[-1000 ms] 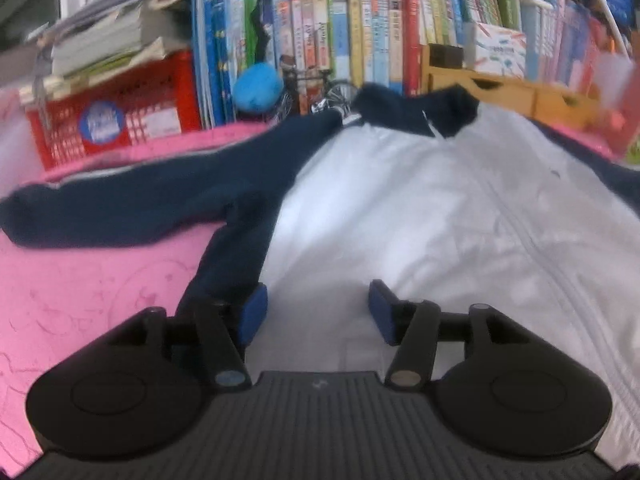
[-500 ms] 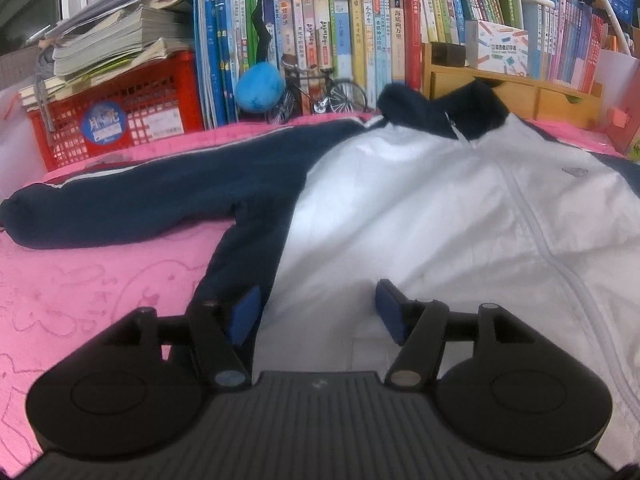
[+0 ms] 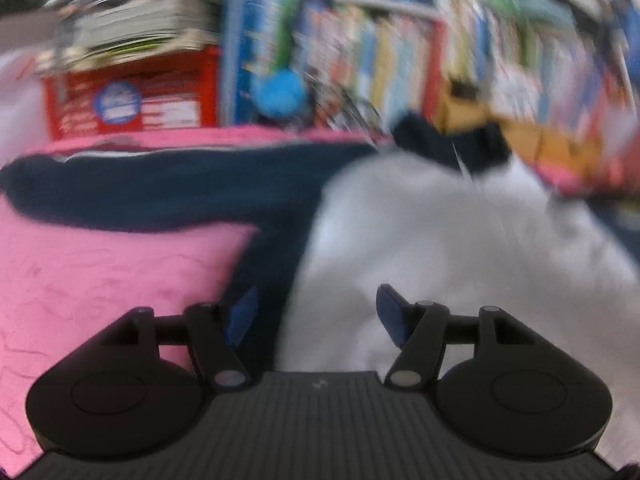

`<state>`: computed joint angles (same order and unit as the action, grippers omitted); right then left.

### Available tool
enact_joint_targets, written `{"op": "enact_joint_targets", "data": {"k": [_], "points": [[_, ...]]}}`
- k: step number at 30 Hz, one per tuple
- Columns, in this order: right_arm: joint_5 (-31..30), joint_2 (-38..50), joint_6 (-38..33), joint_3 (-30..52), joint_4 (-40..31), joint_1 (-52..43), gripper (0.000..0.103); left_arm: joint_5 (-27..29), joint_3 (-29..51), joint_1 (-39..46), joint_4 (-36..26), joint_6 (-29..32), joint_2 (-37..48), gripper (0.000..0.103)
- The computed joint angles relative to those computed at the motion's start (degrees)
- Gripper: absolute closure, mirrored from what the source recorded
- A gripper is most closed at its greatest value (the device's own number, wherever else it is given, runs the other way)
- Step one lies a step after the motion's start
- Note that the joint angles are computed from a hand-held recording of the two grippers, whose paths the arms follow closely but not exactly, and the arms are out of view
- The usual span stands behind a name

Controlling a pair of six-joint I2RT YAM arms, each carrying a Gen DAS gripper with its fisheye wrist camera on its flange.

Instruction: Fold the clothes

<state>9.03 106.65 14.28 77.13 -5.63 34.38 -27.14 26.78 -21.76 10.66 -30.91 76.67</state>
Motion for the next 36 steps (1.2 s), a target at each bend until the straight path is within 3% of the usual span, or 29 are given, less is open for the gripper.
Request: {"op": "enact_joint_targets", "data": {"k": [4,8,12,15,18,19,21,25,28,36], "points": [[1.8,8.9,-1.2,10.1,-4.0,5.6,0.019,2.1,-3.0,17.3,-1.6,5.2,-8.1,0.038],[8.1,11.3,-3.8,10.4,-3.0,10.2,0.019,8.2,1.2,36.9,5.9,9.0,0.6,0.039],[9.5,11.9,-4.5,10.4,-2.5,11.1,0.017,10.5,9.3,48.5,11.9,7.3,12.8,0.038],[8.9,12.1,-3.6,10.6,-2.9,10.6,0.014,11.0,16.2,51.9,10.8,4.8,20.8,0.037],[8.3,12.1,-2.6,10.5,-3.2,10.2,0.011,15.4,20.1,54.5,11.5,2.9,26.2,0.039],[8.2,12.1,-2.3,10.6,-3.3,10.1,0.011,15.2,21.2,54.7,10.9,1.9,27.5,0.053],[8.5,12.1,-2.1,10.7,-3.3,10.2,0.011,13.2,22.6,54.4,11.2,3.1,28.1,0.101],[8.8,12.7,-1.7,12.6,-3.6,10.3,0.013,10.4,22.9,54.4,20.7,15.8,25.9,0.101],[9.3,13.4,-2.4,14.9,-3.6,10.3,0.012,7.2,25.2,54.3,23.4,24.0,25.8,0.101],[10.0,18.7,-2.6,23.0,-6.9,9.6,0.012,-0.4,31.5,54.2,10.9,28.2,34.0,0.095]]}}
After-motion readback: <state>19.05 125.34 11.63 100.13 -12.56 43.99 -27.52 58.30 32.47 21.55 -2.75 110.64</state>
